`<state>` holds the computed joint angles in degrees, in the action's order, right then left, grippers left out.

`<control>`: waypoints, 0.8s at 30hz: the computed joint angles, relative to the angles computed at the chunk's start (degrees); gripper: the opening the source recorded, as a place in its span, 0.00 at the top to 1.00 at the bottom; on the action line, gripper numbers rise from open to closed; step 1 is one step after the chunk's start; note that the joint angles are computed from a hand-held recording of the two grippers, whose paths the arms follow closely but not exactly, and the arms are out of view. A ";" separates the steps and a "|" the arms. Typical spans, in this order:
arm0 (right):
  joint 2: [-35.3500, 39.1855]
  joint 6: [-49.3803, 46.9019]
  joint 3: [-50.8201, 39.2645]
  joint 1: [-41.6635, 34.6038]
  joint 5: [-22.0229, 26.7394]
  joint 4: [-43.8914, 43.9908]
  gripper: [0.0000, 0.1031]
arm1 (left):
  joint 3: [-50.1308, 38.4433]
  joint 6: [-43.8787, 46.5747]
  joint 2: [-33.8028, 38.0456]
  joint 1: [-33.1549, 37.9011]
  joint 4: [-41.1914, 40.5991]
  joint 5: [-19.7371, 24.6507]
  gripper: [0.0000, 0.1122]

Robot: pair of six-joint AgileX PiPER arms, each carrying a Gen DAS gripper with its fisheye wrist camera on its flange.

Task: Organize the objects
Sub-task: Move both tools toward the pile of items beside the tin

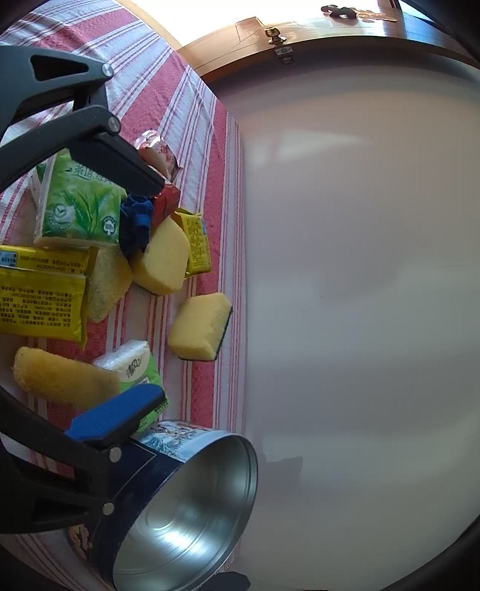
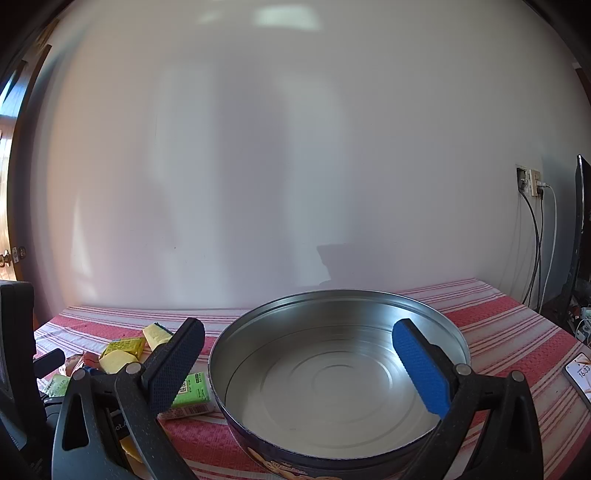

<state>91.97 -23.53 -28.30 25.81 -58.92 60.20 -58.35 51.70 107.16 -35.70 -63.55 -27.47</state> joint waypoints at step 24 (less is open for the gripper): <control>-0.21 -1.00 -0.42 0.92 1.80 -2.14 0.01 | 1.87 1.43 -2.08 0.57 -1.36 0.39 0.08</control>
